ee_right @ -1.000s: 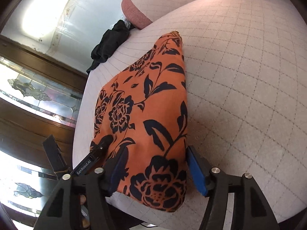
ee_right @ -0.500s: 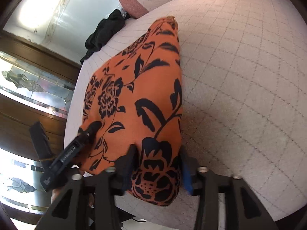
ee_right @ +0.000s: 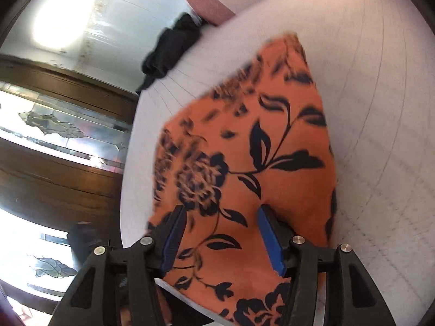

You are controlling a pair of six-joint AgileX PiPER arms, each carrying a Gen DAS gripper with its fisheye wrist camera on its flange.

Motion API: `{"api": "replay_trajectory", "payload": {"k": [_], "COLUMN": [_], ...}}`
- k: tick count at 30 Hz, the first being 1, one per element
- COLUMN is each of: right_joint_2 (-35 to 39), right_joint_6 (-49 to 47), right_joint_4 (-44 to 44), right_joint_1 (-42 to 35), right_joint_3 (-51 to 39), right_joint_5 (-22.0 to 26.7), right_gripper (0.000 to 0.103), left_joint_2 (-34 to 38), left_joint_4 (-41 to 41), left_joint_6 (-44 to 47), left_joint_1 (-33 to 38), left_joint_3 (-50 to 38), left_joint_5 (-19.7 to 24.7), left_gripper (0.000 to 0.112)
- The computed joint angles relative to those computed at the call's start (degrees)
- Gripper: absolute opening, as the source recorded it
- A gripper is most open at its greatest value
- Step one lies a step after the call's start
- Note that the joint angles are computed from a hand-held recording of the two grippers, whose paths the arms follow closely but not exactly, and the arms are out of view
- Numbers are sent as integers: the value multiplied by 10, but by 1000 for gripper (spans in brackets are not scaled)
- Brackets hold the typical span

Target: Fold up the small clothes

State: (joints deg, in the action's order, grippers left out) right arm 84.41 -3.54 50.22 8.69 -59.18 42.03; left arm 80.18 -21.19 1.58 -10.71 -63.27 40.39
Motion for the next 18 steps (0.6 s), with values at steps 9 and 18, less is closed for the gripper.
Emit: {"api": "replay_trajectory", "payload": {"k": [9, 18], "right_joint_2": [-1, 10], "right_joint_6": [-23, -36], "right_joint_4": [2, 2], "right_joint_1": [10, 8], "right_joint_3": [5, -4], "right_joint_5": [-13, -6], "right_gripper": [59, 59], "left_joint_2": [-2, 5], "left_joint_4": [-144, -162], "left_joint_6": [129, 116], "left_joint_1": [86, 107], "left_joint_3": [19, 12], "left_joint_5": [112, 151], "left_gripper": [32, 41]}}
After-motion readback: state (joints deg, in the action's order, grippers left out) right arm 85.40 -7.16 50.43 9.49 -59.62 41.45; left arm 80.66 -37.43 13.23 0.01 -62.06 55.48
